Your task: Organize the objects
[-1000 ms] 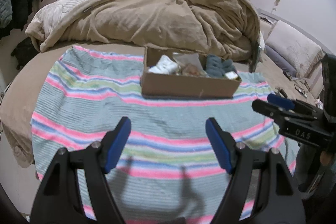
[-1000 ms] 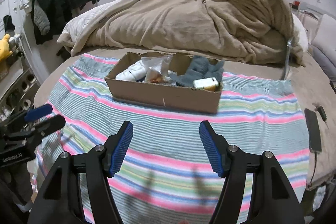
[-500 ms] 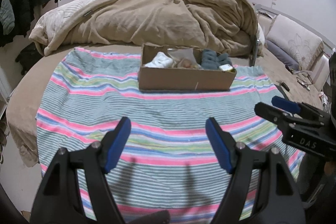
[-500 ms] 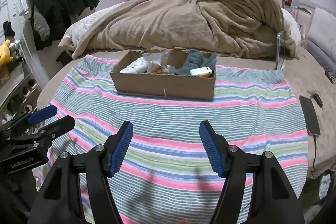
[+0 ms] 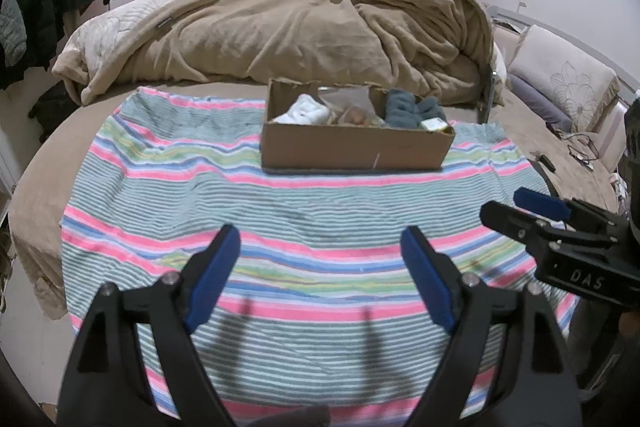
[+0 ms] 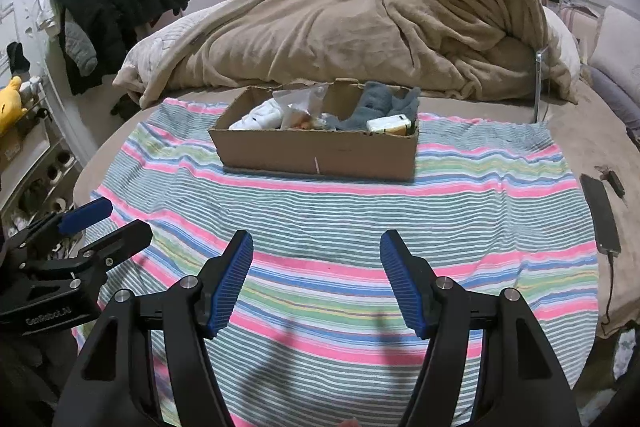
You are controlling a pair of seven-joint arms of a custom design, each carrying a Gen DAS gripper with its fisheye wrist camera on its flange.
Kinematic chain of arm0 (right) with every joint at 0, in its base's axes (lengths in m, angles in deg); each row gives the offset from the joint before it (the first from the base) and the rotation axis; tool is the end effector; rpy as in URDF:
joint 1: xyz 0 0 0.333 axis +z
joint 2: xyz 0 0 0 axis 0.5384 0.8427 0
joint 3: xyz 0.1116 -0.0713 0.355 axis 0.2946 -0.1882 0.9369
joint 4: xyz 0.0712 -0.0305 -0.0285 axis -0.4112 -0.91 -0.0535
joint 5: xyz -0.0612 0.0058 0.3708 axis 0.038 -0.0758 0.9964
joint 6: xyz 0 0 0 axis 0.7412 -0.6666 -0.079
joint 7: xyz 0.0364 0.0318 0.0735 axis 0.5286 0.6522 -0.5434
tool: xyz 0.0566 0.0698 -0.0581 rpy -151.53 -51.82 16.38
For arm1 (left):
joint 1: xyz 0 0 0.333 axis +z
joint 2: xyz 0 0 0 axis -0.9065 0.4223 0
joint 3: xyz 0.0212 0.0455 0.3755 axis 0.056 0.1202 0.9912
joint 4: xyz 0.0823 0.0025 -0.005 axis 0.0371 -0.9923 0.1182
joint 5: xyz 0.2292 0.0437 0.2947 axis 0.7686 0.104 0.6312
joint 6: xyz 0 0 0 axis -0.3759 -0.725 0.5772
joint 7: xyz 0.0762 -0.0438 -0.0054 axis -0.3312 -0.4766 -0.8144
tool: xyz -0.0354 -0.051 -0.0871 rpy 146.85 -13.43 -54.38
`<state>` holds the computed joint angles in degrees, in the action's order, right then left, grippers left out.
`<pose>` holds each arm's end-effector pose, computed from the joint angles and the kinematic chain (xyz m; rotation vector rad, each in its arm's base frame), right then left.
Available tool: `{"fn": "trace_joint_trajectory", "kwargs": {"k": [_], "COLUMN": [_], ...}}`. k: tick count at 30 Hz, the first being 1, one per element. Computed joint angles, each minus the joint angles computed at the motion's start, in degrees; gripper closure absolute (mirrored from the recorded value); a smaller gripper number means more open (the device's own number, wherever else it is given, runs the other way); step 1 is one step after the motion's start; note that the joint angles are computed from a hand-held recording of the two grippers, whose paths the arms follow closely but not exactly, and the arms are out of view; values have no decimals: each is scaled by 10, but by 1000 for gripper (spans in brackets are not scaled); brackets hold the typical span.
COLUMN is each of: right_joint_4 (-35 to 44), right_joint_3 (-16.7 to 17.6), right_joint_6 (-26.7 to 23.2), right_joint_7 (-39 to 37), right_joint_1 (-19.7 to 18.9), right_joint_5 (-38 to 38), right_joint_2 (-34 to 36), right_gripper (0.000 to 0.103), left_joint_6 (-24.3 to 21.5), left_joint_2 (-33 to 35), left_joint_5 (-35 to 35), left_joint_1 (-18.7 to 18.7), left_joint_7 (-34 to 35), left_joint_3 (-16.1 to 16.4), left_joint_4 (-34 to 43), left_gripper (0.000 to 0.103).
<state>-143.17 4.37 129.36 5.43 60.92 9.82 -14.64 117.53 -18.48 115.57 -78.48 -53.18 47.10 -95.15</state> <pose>0.4613 0.2764 0.4562 -1.9787 1.2294 -0.3838 0.3732 -0.2476 0.4510 -1.9611 1.4024 -0.7783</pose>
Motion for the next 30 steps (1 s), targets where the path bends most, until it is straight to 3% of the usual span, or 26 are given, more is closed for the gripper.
{"fn": "trace_joint_trajectory", "kwargs": {"k": [9, 30], "right_joint_4": [-6, -4], "right_joint_3": [1, 3], "right_joint_6": [-2, -6], "right_joint_7": [48, 38], "right_joint_1": [-3, -7], "right_joint_5": [-49, -35], "right_joint_2": [5, 4], "right_gripper": [34, 34], "left_joint_6": [7, 20], "left_joint_2": [6, -1], "left_joint_5": [8, 22], "left_joint_1": [2, 8], "left_joint_7": [-6, -30], "left_joint_3": [3, 7], "left_joint_4": [2, -2], "left_gripper": [16, 15]}}
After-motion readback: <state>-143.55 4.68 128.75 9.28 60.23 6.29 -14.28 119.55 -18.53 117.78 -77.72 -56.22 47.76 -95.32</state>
